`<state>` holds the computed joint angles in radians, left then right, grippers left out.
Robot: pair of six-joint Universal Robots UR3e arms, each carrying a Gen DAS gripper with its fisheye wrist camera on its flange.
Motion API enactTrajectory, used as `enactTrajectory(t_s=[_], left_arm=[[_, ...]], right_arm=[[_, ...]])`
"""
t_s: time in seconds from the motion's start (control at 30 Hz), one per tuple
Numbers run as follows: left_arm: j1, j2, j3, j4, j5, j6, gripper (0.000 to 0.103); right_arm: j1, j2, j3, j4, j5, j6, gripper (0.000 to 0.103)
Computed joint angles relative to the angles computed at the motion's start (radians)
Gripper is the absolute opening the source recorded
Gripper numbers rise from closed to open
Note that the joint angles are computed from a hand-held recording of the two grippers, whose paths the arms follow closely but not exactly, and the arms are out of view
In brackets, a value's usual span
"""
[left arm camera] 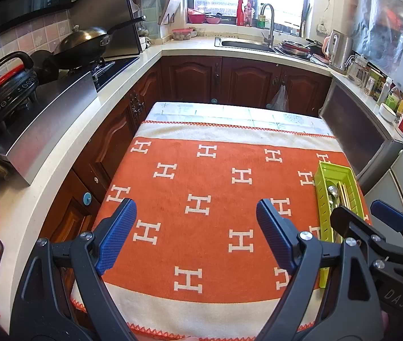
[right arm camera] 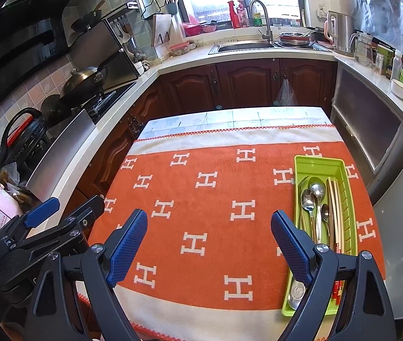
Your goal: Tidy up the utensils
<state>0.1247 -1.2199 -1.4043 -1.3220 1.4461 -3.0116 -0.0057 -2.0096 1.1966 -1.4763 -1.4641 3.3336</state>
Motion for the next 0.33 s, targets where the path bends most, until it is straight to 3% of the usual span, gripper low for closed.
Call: enactTrajectory(t_s=[0.33], left_arm=[[0.011,0.012,-0.026,0.005,-0.009,0.002,0.085]], right_arm=[[0.025,0.008,0.004,-0.004,-0.016,0.014,0.090]])
